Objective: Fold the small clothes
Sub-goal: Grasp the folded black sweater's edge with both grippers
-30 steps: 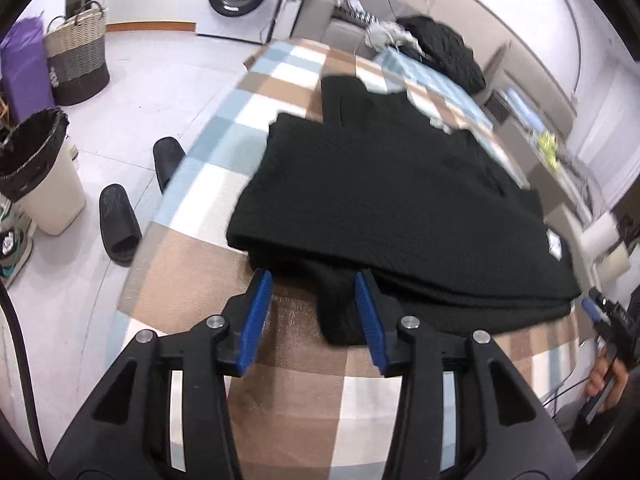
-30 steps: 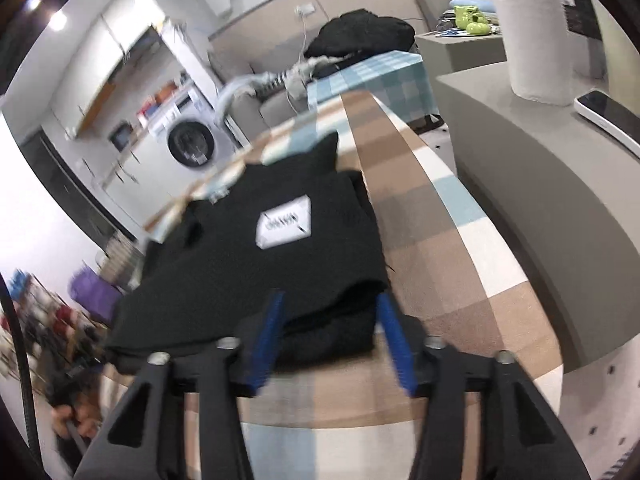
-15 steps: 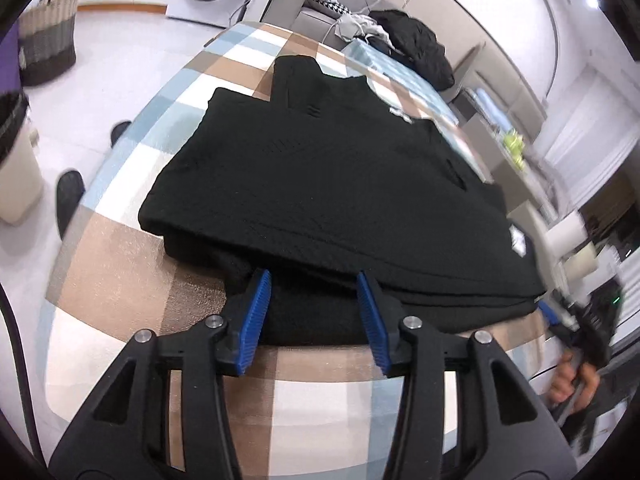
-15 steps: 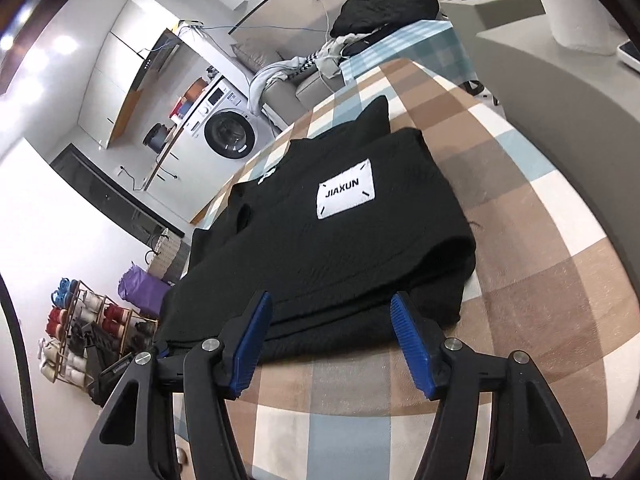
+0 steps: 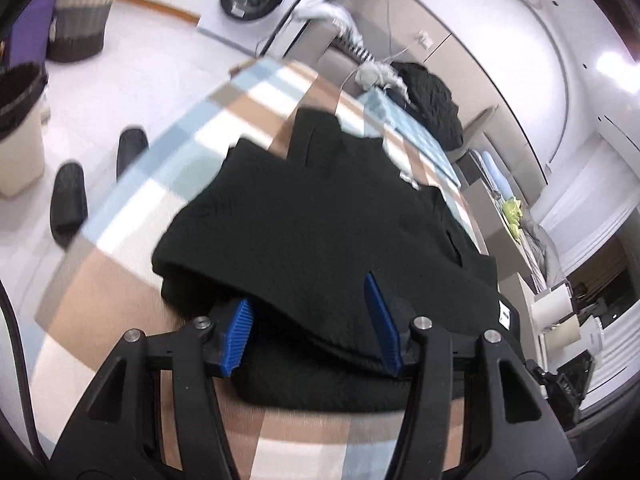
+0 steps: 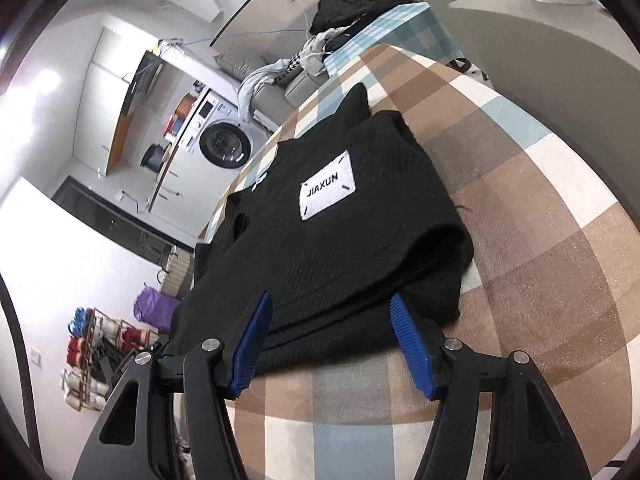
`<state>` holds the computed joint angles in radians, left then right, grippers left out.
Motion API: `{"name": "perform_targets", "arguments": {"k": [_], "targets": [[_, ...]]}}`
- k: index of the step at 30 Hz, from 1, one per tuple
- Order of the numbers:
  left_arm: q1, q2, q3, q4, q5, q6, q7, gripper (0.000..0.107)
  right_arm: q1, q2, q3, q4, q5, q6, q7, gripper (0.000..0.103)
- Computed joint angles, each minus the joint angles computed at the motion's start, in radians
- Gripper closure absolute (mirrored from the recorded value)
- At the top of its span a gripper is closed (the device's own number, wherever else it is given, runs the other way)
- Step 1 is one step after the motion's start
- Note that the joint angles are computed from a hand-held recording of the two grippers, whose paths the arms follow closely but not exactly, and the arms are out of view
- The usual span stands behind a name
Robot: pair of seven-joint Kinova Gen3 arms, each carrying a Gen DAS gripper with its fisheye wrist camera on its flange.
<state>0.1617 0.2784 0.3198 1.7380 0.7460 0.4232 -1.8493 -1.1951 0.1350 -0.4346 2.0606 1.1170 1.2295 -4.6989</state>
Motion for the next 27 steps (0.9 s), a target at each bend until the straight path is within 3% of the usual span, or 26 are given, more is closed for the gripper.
{"name": "perform_targets", "arguments": {"k": [5, 14, 19, 24, 27], "targets": [[0.028, 0.025, -0.026, -0.042, -0.058, 0.006, 0.062, 0.058, -0.004, 0.002, 0.000, 0.000, -0.011, 0.038, -0.031, 0.040], [0.026, 0.060, -0.017, -0.081, -0.131, 0.007, 0.133, 0.058, -0.020, 0.014, 0.003, -0.083, -0.190, 0.193, 0.083, 0.040], [0.016, 0.074, -0.003, -0.103, -0.139, 0.020, 0.133, 0.058, 0.006, -0.016, 0.009, 0.000, -0.143, 0.103, 0.056, 0.040], [0.010, 0.063, 0.012, -0.100, -0.132, 0.007, 0.109, 0.058, -0.004, -0.016, 0.001, -0.004, -0.023, 0.126, 0.113, 0.040], [0.015, 0.070, 0.009, -0.108, -0.136, 0.012, 0.112, 0.058, 0.022, -0.027, -0.004, 0.026, 0.020, 0.055, 0.070, 0.040]]}}
